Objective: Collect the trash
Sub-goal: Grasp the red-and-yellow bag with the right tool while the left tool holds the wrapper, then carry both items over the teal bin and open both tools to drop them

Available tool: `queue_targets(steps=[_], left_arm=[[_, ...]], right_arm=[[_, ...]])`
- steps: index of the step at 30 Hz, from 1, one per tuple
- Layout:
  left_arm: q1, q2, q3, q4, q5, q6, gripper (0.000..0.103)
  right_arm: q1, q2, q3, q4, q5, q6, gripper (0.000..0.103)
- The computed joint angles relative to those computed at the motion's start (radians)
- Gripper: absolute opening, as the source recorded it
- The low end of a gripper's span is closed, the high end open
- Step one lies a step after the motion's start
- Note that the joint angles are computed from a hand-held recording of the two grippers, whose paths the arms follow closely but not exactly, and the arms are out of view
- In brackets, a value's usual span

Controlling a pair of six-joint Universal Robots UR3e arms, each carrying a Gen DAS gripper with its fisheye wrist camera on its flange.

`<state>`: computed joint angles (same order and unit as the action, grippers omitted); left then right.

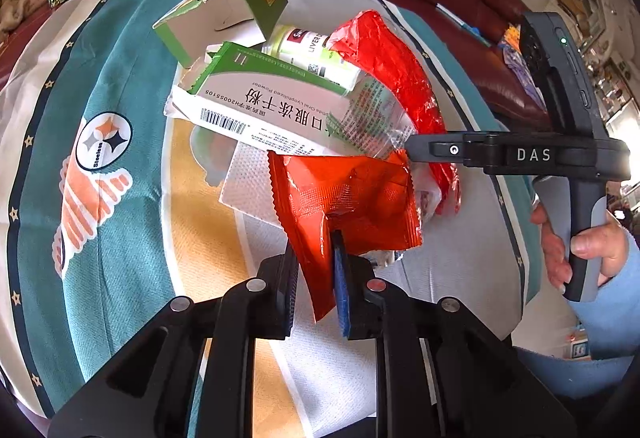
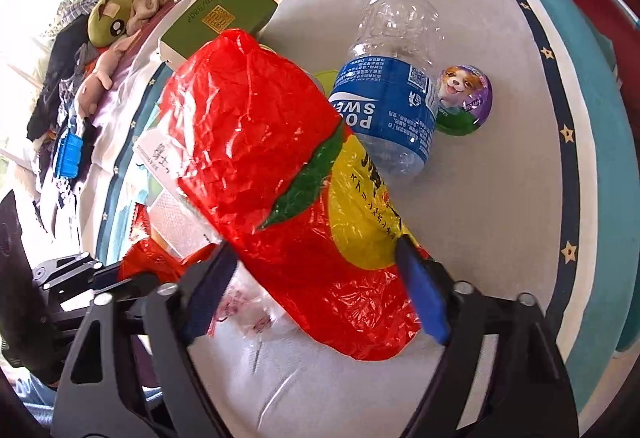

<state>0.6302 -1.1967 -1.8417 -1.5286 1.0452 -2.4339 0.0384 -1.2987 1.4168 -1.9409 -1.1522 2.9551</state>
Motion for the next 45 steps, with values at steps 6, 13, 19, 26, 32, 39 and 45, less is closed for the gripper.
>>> queue_targets(steps=[6, 13, 19, 26, 32, 39, 45], left_arm=[[-0.012, 0.022, 0.009, 0.004, -0.014, -0.017, 0.017], [-0.032, 0.058, 0.070, -0.034, -0.037, -0.027, 0.017], [-0.152, 0.035, 0.134, 0.025, -0.023, -0.121, 0.017], [-0.414, -0.114, 0.251, 0.182, 0.049, -0.284, 0.017], [-0.664, -0.337, 0.441, 0.280, 0.123, -0.407, 0.017], [-0.905, -0.712, 0.842, 0.265, 0.200, -0.521, 0.017], [-1.053, -1.118, 1.419, 0.080, 0.229, -0.568, 0.017]], right_arm=[[-0.036, -0.106, 0.061, 0.019, 0.041, 0.002, 0.027], [-0.118, -0.269, 0.145, 0.033, 0.080, 0.013, 0.013], [-0.254, -0.398, 0.205, 0.089, 0.126, -0.029, 0.013], [-0.493, -0.533, 0.254, 0.230, 0.201, -0.157, 0.013], [-0.754, -0.583, 0.244, 0.382, 0.264, -0.316, 0.013], [-1.028, -0.507, 0.181, 0.476, 0.316, -0.438, 0.013], [-1.131, -0.392, 0.147, 0.418, 0.293, -0.433, 0.014]])
